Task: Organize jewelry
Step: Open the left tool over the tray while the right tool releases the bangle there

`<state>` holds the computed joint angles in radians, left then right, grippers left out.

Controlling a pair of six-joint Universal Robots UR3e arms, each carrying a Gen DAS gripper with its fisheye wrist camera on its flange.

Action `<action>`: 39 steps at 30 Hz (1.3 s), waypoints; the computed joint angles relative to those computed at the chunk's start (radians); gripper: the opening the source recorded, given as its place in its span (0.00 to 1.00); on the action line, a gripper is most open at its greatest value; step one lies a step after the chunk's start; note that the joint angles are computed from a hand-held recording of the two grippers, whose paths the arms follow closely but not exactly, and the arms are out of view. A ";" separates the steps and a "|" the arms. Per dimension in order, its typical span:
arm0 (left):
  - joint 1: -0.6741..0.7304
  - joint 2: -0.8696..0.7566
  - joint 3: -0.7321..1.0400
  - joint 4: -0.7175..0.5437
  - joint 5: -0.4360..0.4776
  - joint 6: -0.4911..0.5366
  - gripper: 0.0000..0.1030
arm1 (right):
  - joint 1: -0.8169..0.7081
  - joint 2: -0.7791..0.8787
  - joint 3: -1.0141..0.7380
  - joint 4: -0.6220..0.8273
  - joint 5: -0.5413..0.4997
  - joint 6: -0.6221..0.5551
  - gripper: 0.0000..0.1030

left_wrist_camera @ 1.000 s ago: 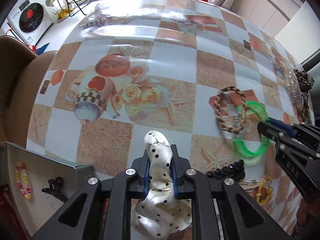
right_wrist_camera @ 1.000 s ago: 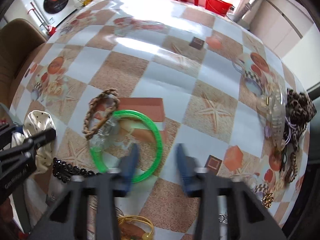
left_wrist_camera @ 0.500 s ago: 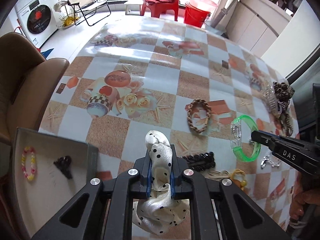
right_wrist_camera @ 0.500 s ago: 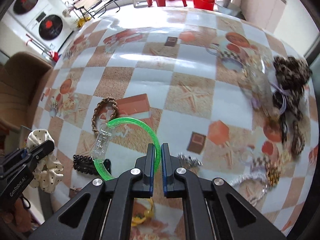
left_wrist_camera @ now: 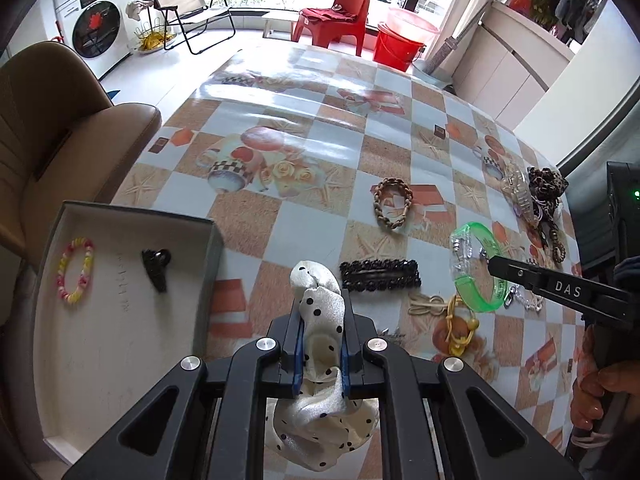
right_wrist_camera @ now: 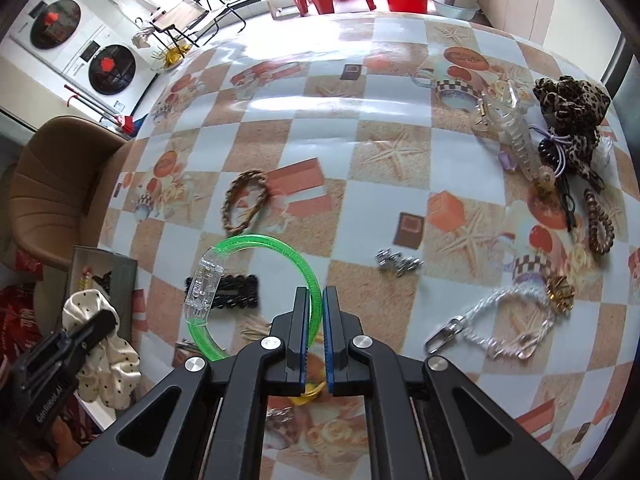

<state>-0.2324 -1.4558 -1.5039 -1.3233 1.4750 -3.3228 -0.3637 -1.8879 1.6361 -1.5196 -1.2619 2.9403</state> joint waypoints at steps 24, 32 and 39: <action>0.919 0.590 -0.275 -0.400 -0.181 0.675 0.16 | 0.779 0.533 -0.517 -0.207 -0.128 0.471 0.07; 1.043 0.643 -0.409 -0.336 -0.172 0.751 0.16 | 0.889 0.766 -0.744 -0.167 -0.211 0.537 0.07; 1.002 0.618 -0.500 -0.202 -0.134 0.713 0.16 | 0.913 0.865 -0.818 -0.136 -0.273 0.572 0.06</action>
